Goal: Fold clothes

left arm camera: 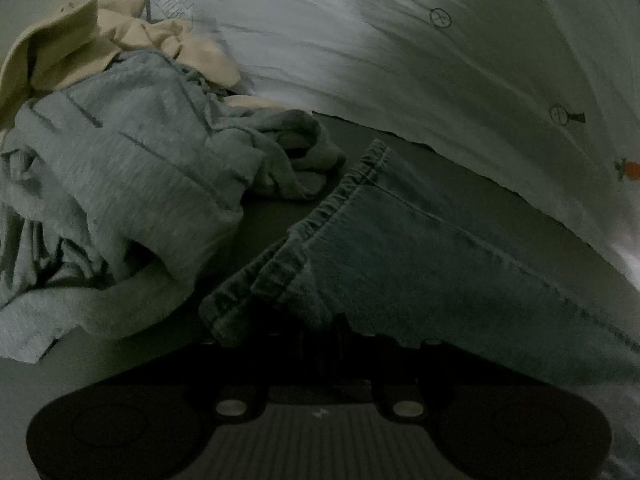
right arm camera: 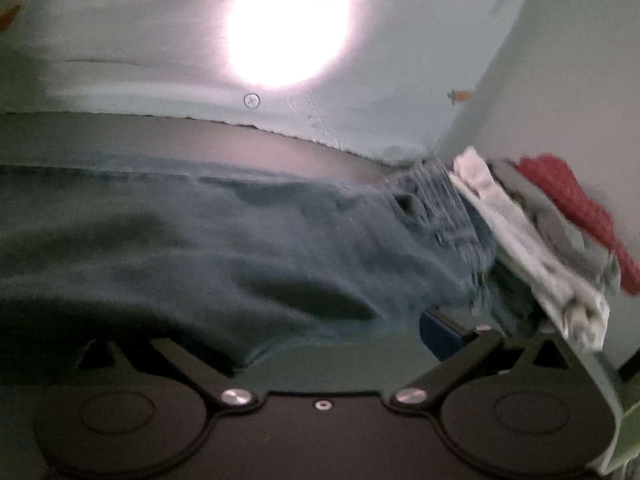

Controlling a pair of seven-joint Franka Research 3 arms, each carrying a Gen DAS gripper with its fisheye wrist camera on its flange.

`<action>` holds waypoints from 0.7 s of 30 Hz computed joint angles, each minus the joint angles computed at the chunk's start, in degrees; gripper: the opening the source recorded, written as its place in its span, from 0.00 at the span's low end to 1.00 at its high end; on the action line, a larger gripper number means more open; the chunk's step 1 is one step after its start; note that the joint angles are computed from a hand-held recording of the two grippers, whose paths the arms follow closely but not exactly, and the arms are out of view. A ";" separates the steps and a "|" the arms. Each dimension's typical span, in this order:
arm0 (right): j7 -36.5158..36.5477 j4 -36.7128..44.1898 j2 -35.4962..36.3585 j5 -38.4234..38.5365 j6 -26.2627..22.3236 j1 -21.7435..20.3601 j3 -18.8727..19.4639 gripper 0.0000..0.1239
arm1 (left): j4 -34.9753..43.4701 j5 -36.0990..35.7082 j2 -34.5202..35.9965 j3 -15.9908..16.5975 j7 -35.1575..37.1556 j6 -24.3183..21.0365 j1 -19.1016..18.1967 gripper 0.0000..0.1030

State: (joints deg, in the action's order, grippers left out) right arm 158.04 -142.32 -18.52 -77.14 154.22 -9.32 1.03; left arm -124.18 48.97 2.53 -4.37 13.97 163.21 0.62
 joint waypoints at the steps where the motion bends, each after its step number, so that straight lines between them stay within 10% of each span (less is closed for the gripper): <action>1: -1.29 -0.95 -0.04 0.17 1.20 -0.13 -0.75 0.83 | -0.16 0.46 -0.06 0.09 -0.82 0.29 0.02 0.17; 10: -11.18 -1.55 -2.47 10.36 -1.19 0.54 0.61 0.83 | -0.38 -3.34 -0.26 -0.15 3.04 0.42 0.21 0.23; 13: -14.82 -4.26 -5.55 18.61 -1.71 0.70 0.20 0.83 | -1.72 -18.03 -1.20 -1.01 13.74 2.21 0.83 0.62; 14: -13.65 -5.31 -7.08 20.19 0.73 0.16 -0.13 0.83 | -1.20 -19.13 -1.53 -1.29 14.53 -0.25 0.46 0.80; 21: -7.43 -4.73 -6.92 21.69 18.29 -7.23 3.16 0.69 | -3.51 -13.65 -5.85 -2.15 11.87 -4.96 -0.59 0.81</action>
State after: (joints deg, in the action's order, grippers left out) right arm 150.61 -147.05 -25.44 -55.44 172.51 -16.55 4.18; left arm -127.69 35.32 -3.32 -6.52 25.84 158.25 0.03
